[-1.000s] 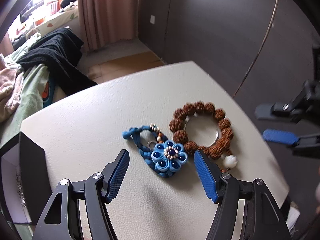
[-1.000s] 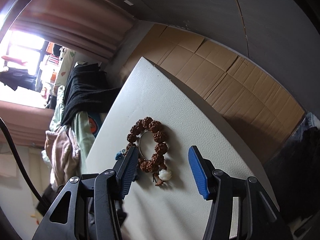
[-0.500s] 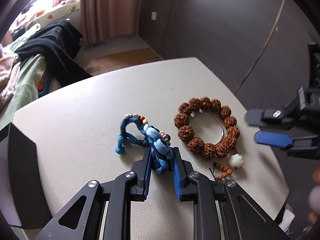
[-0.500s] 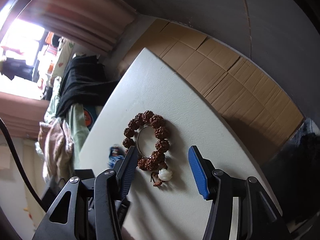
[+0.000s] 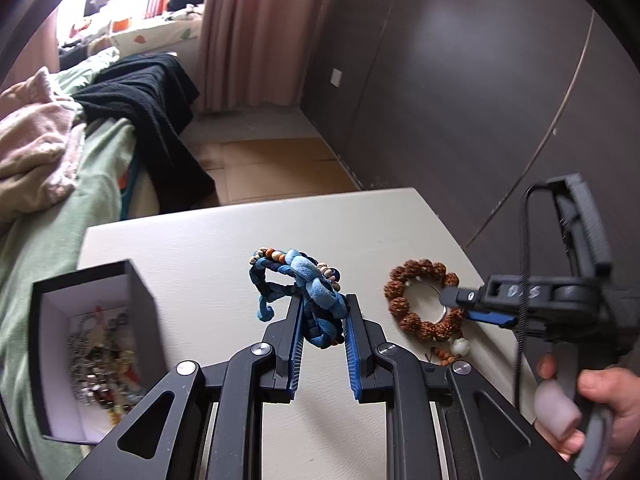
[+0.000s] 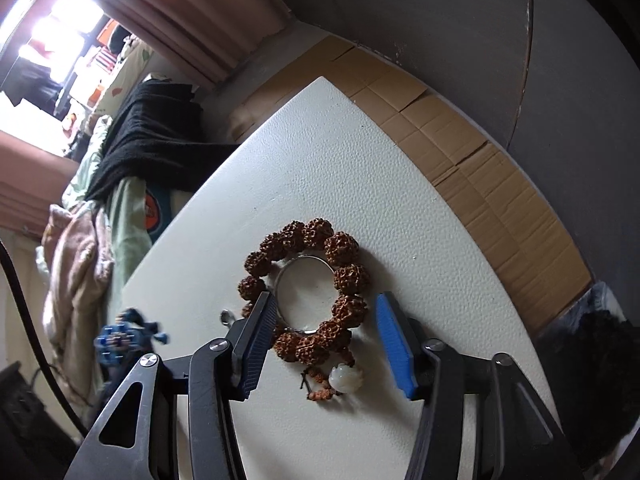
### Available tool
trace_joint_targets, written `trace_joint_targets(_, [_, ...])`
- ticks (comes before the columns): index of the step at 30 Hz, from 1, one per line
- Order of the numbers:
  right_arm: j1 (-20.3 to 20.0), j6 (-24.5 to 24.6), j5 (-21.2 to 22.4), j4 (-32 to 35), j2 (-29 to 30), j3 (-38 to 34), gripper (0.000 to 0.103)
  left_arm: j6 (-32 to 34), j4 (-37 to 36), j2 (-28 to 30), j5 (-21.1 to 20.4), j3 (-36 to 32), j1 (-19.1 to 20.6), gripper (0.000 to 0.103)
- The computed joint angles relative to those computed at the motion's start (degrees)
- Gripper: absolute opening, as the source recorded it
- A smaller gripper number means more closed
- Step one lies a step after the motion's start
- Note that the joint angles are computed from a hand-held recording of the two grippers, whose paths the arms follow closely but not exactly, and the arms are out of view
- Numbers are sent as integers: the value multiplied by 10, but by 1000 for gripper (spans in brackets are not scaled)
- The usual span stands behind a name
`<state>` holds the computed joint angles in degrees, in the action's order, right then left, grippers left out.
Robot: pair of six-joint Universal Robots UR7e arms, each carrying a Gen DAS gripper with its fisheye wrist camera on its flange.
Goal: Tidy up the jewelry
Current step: 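Grasp the blue flower-knot pendant with left tool while right grasps the brown bead bracelet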
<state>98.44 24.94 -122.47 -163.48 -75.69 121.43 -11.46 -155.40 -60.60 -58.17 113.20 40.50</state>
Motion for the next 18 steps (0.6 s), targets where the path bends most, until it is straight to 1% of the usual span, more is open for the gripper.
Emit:
trace_joint_targets(1, [1,-1,-6,6,3,-3,43,-2,0,-6,3,4,-1,20])
trace_joint_targets(3, [1,0,-18,9,9,-6,36,-6,-1,-22,9,11,-3,20])
trace_joint_targets(5, [9,-11,-47,2,17,-9,30,-10,-1,-37,15,17,-3,20])
trace_joint_targets(7, [14,-17,-63,2,23,-12,22,-14,-3,-49,24,23,-4,20])
trace_joint_targets(8, [13,-21,-62,-2,22,-9,21,-17,-2,-59,31,28,-5,20])
trace_joint_targets(9, [12,-21,-58,-8,20,-6,21,-19,-3,-67,37,33,-6,20])
trace_joint_targets(12, [6,-20,-29,-28,4,11,21,-26,-6,-90,50,44,-4,20])
trace_joint_targets(13, [7,-24,-16,-46,-4,20,21,-28,-6,-96,53,47,-3,20])
trace_joint_targets(16, [18,-43,2,-102,-16,41,21,-40,-2,-115,63,53,3,20])
trace_joint_targets(18, [25,-54,15,-130,-13,45,21,-50,2,-126,71,55,9,20])
